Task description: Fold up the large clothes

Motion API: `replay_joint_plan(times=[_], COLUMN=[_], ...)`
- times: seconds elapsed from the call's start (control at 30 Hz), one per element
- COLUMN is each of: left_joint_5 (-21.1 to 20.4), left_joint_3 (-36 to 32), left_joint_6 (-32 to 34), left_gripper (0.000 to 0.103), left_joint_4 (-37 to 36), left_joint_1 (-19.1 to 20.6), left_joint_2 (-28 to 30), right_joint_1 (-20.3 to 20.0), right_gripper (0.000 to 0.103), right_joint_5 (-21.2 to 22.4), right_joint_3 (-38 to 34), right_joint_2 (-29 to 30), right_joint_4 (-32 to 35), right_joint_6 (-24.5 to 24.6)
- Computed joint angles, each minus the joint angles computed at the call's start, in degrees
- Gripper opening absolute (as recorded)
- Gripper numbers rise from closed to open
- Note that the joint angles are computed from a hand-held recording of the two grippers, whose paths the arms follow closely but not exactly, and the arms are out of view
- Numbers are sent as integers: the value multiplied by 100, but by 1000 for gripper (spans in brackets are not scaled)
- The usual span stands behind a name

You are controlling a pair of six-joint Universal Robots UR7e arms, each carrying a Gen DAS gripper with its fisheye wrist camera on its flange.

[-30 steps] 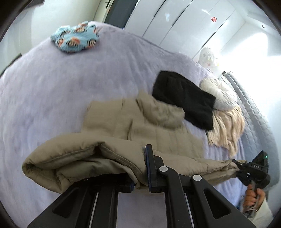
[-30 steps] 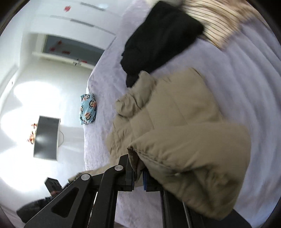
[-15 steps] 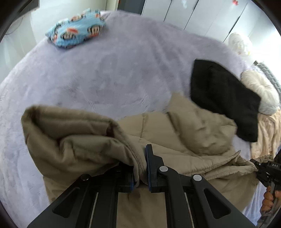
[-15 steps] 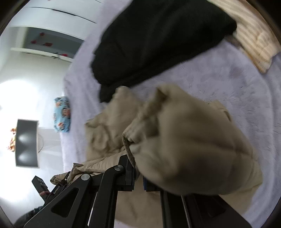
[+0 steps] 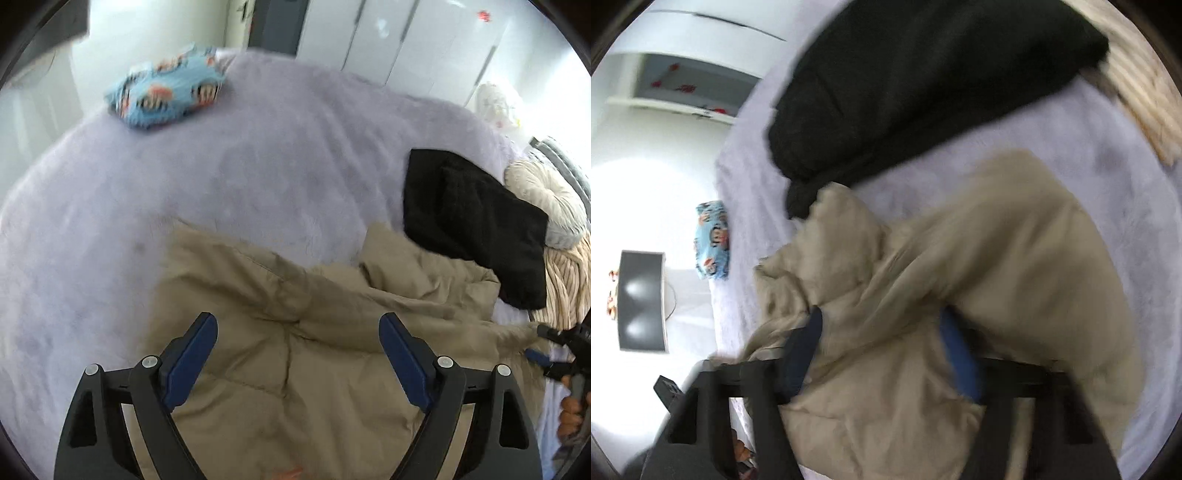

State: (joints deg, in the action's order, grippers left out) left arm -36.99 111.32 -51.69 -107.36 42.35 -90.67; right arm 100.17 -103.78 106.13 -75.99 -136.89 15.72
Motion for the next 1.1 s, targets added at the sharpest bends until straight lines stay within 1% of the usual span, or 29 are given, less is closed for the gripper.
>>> replay_joint_plan(times=[0.03,0.07,0.1,0.13,0.17,0.2,0.27,0.33,0.4,0.43,0.5,0.57,0.6,0.67,0.73,0.8,0.83,0.87,0.93,0.97,1.0,1.07,1.1], left_joint_5=[-13,-157,-339,-675,-957,-1134,-1216,-1016,-774,-703,-610,-551,-544,-574,-669,-337,-16,228,471,549,543,479,482], left_joint_3=[-15,6,23,45,59,75,188,272,314,311,261,185,134,-1,-101,-52,-3,8,-14,-47,-27,65,90], left_joint_6=[53,199,347,631,873,1037,1311,1451,1438,1431,1549,1705,1790,1760,1815,1973,2003,1939,1694,1498,1417,1496,1536], left_gripper=[90,90,89,76,68,59,59,59,59,59,59,59,59,59,59,59,59,59,59,59,59,60,60], left_joint_4=[3,-165,-316,-543,-675,-732,-978,-1226,-1532,-1656,-1964,-2178,-2266,-2107,-1905,-1715,-1549,-1339,-1003,-801,-839,-1255,-1421], left_joint_1=[-48,-54,-31,26,81,116,150,216,326,388,528,639,713,766,760,659,609,635,803,921,1076,1264,1328], left_joint_2=[-15,-24,-10,42,138,251,478,808,1066,1141,1322,1511,1629,1719,1630,1398,1244,1099,918,862,811,822,882], right_joint_1=[101,157,201,264,311,367,464,457,350,299,119,18,-35,-111,-82,18,52,68,-59,-131,-295,-601,-706], right_gripper=[69,54,41,23,20,20,19,18,14,12,10,1,0,0,0,0,0,1,1,1,0,0,0], right_joint_5=[-100,-124,-130,-144,-170,-303,-804,-1079,-1274,-1307,-1187,-1185,-1161,-1108,-1151,-1438,-1653,-1795,-2098,-2110,-1973,-1588,-1464], right_joint_3=[-20,-13,-15,-28,-56,-26,110,165,216,207,117,43,33,-20,-112,-111,-58,8,108,121,140,153,162], right_joint_2=[-11,-17,-12,42,143,206,368,536,715,770,904,1032,1078,1093,1062,977,863,718,474,426,345,307,353], right_joint_4=[65,122,226,448,561,631,569,323,-128,-246,-382,-517,-571,-513,-327,-323,-417,-451,-587,-619,-609,-625,-711], right_joint_6=[-143,-284,-407,-617,-791,-990,-1334,-1540,-1683,-1690,-1622,-1693,-1720,-1635,-1609,-1868,-2050,-2113,-2058,-1977,-1837,-1524,-1455])
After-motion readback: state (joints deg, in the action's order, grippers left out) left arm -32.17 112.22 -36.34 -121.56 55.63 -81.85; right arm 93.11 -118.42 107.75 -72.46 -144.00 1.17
